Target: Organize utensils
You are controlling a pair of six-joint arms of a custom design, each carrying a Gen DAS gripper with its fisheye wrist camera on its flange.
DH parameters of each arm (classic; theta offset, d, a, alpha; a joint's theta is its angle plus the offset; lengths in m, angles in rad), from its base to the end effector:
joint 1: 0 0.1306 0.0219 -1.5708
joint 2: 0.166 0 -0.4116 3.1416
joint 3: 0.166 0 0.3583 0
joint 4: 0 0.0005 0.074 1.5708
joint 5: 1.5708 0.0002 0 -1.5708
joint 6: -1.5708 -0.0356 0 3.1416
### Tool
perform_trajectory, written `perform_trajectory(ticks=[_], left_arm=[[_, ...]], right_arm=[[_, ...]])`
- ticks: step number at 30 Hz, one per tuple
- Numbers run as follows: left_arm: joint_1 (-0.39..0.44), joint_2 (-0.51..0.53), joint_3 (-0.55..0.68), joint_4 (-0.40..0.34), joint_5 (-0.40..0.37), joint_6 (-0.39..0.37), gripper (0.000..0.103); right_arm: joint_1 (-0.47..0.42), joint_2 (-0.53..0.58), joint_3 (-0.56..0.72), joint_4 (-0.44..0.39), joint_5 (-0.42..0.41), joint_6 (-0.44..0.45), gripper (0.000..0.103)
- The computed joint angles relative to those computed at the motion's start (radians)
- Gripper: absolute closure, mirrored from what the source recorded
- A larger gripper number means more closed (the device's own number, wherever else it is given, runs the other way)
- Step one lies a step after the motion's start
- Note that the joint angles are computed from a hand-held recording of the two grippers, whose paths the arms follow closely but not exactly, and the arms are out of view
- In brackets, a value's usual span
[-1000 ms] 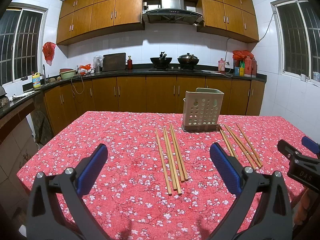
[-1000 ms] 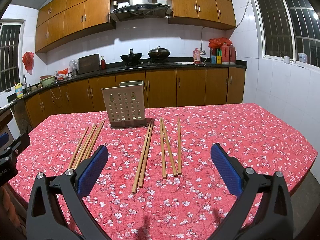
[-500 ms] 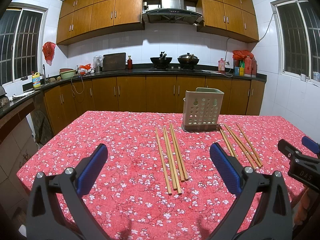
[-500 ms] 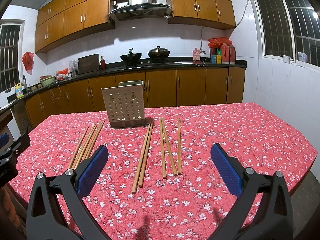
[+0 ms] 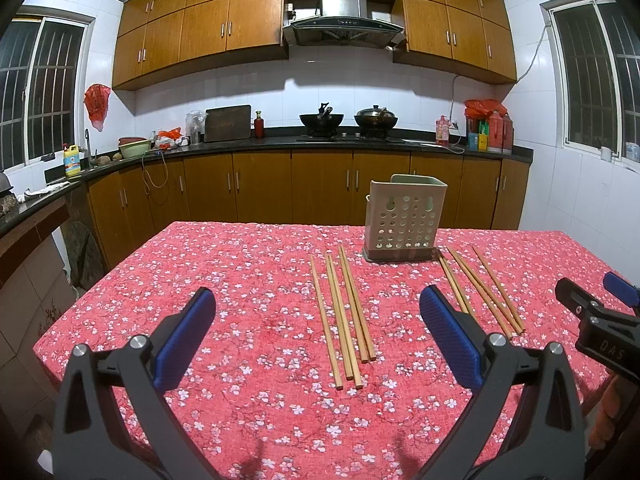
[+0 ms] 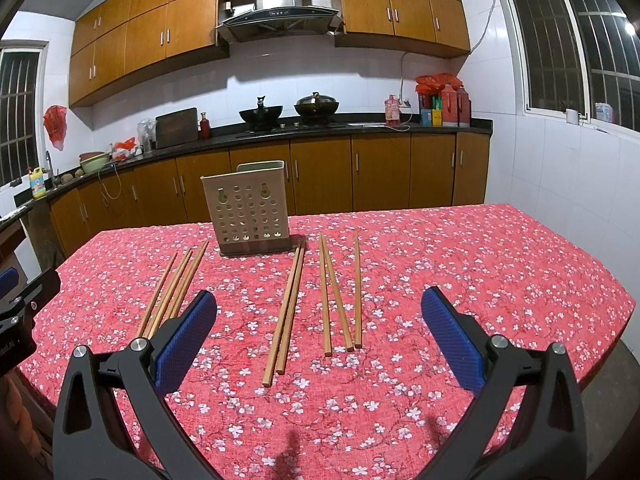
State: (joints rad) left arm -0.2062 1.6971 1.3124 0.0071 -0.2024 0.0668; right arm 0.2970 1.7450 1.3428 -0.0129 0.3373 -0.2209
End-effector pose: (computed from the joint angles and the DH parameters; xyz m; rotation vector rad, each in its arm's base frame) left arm 0.5630 -0.1110 0.3500 0.0017 1.9403 0.0158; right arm 0.5652 0.1601 0.3348 0.1421 1.9560 0.0046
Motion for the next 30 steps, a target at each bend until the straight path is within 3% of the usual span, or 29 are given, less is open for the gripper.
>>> perform_trajectory(ticks=[30], left_arm=[[0.000,0.000,0.001,-0.004,0.000,-0.001,0.004]], right_arm=[[0.002,-0.002,-0.014,0.003,-0.002,-0.010,0.002]])
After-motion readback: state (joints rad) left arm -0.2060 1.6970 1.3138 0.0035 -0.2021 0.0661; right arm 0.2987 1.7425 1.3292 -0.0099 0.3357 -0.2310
